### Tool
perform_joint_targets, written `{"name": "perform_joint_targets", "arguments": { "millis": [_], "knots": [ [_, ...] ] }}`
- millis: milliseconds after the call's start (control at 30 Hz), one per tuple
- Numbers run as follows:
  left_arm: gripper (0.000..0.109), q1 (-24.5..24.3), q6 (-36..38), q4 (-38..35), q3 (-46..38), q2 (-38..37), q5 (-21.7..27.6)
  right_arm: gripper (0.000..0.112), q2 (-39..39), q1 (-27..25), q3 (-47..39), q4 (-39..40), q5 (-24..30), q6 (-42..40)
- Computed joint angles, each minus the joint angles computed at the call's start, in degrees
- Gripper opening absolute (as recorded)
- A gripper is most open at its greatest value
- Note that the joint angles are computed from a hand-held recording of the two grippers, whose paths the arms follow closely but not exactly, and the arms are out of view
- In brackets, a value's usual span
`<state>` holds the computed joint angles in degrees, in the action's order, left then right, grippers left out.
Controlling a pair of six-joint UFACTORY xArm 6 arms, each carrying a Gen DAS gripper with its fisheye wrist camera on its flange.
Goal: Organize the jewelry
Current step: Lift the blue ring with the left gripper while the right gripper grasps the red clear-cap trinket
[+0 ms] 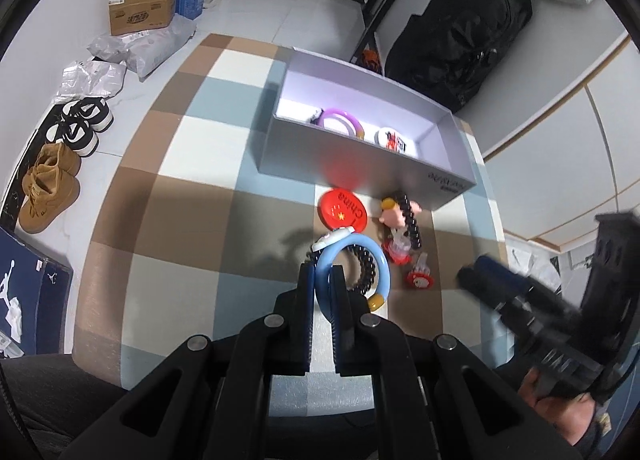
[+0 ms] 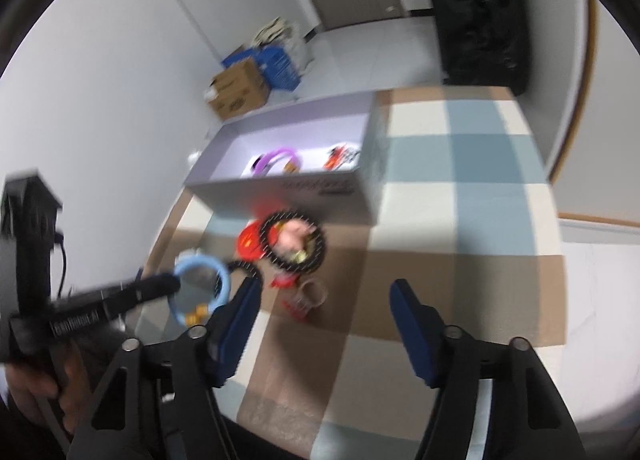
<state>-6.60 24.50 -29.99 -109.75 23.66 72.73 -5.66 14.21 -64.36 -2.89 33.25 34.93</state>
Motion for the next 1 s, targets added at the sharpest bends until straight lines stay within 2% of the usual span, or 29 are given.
{"name": "perform_joint_targets", "arguments": {
  "millis": [267, 333, 500, 600, 767, 1000],
  "knots": [
    [0.003, 0.62, -0.31, -1.95, -1.88, 1.12, 0.23, 0.064, 4.21, 1.45, -3.11, 4.52, 2.91, -6.39],
    [0.003, 0.75, -0.08, -2.39, -2.01, 1.13, 0.09, 0.059, 5.01, 1.67, -3.74, 3.33, 3.2, -5.94],
    [0.003, 0.97, -0.18, -3.22, -2.94, 1.59, 0.2, 0.03, 6.95, 2.13, -5.59, 1.06, 4.94, -5.54],
    [0.003, 1.12, -0.48, -3.98, -3.7, 2.13, 0.34, 0.02, 7.09, 2.24, -5.75, -0.16, 5.66, -5.24],
    [0.003, 1.3, -0.46, -6.13, -4.55, 2.53, -0.45, 0.019, 5.64, 1.12, -4.83, 1.38, 5.78, -3.9],
    [0.003, 1.08, -0.14, -9.34, -6.08, 3.31, -2.38, 0.019, 0.51, -1.26, -1.21, 1.33, 1.11, -0.55]
  ]
}}
